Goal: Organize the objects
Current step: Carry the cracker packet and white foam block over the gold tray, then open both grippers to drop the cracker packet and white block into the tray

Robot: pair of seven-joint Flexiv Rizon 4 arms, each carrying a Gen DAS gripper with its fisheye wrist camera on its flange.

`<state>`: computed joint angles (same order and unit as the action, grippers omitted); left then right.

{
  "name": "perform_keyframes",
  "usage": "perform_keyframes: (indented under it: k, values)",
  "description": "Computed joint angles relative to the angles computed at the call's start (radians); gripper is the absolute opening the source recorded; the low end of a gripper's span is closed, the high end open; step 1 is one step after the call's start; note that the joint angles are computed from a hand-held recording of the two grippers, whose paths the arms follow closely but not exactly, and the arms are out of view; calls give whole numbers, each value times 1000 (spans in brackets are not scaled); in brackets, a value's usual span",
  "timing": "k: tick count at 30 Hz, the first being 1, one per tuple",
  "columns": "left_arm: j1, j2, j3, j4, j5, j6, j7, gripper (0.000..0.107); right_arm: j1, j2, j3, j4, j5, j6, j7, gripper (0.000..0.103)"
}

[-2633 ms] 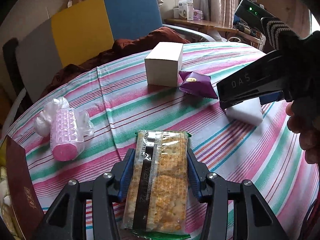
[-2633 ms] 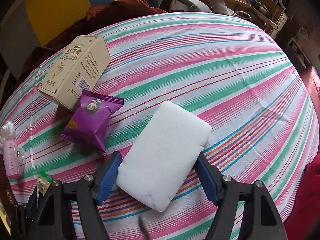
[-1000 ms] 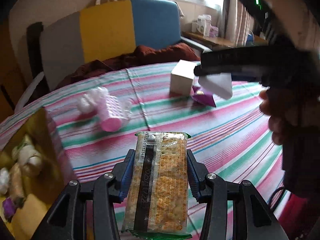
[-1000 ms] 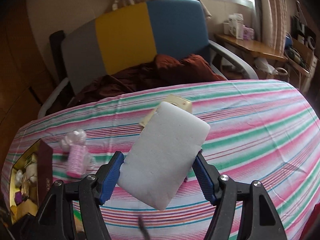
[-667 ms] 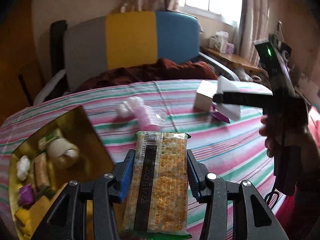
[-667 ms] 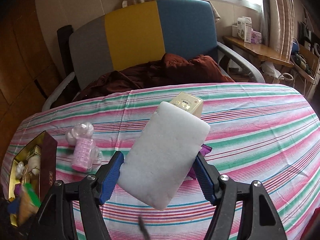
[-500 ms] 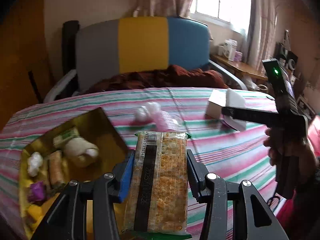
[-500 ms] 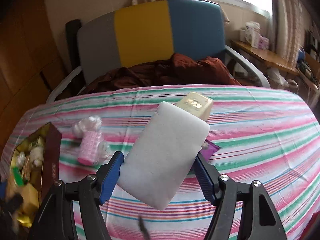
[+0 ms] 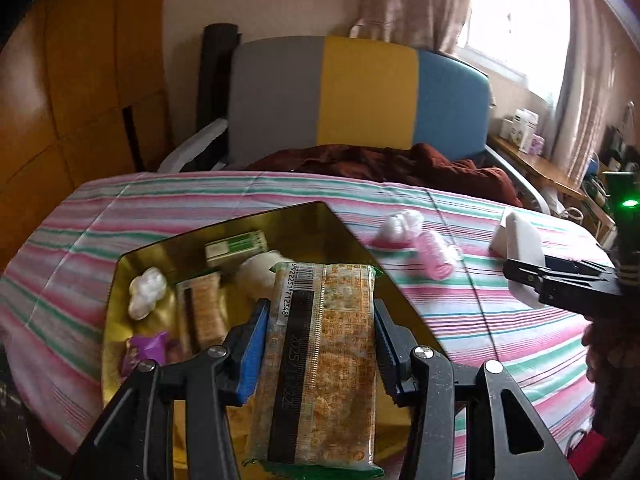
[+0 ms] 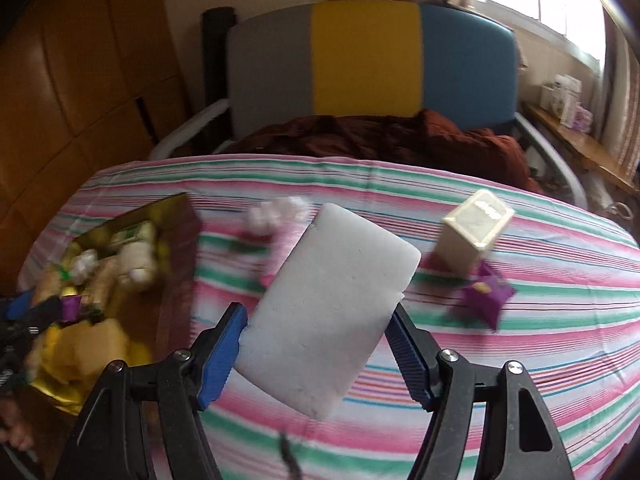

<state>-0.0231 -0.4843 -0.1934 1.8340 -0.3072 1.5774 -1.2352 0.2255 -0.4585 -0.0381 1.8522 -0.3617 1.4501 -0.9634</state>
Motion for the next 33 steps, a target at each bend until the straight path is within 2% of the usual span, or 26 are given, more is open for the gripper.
perform_keyframes:
  k: [6, 12, 19, 21, 25, 27, 32, 33]
  values:
    - [54, 13, -28, 38, -20, 19, 2, 49, -16, -8, 123, -42, 57, -17, -90, 72]
    - [144, 23, -107, 74, -59, 30, 18, 49, 32, -25, 147, -92, 57, -74, -164, 73]
    - [370, 26, -349, 130, -152, 39, 81, 49, 87, -52, 118, -146, 39, -142, -175, 74]
    - [449, 18, -440, 142, -174, 41, 105, 49, 100, -62, 109, -164, 31, -157, -167, 74]
    - [554, -6, -561, 140, -185, 30, 119, 49, 104, -80, 112, -202, 32, -174, -172, 74]
    - [570, -17, -579, 125, -188, 18, 114, 49, 108, -89, 112, -217, 31, -179, -174, 75]
    - [548, -50, -569, 61, -218, -21, 111, 49, 129, -117, 95, -257, 13, -207, -173, 83]
    - [538, -57, -564, 48, -231, -32, 109, 55, 132, -120, 91, -259, 10, -209, -169, 86]
